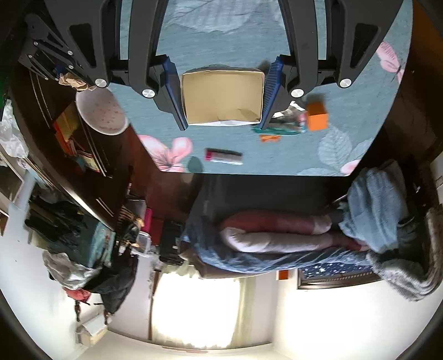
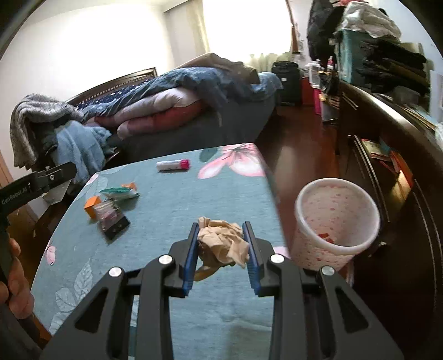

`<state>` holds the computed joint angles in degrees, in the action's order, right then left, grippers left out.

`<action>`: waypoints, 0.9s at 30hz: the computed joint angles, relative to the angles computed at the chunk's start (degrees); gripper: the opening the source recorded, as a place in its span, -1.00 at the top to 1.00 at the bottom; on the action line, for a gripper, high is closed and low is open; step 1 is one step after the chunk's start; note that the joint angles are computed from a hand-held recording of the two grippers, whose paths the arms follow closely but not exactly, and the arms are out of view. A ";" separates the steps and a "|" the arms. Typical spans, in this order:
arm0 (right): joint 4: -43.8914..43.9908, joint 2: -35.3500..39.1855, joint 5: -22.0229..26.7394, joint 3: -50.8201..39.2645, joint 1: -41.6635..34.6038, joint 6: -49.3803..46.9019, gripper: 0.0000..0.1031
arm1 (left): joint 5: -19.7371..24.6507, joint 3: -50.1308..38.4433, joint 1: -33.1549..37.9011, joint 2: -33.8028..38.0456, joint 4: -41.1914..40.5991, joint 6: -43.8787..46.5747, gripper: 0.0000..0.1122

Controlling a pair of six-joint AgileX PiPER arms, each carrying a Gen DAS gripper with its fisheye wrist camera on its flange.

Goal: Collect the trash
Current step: 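Carry the card and tan paper over the white wastebasket with both tools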

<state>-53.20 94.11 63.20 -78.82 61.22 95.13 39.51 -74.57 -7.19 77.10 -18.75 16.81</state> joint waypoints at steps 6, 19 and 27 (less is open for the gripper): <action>-1.90 -5.39 2.09 6.55 0.79 3.99 0.39 | -0.76 -1.52 -7.18 0.73 4.62 -4.96 0.09; -3.78 -14.27 4.29 17.78 -0.95 9.87 0.38 | -4.09 -6.49 -22.08 6.08 14.80 -14.08 0.09; -3.66 -18.12 2.79 24.13 -5.18 11.18 0.39 | -3.77 -12.56 -27.18 13.37 15.84 -15.74 0.09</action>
<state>-56.85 75.99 65.99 -54.69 56.04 106.31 35.74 -87.13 -34.37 90.47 -2.91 1.08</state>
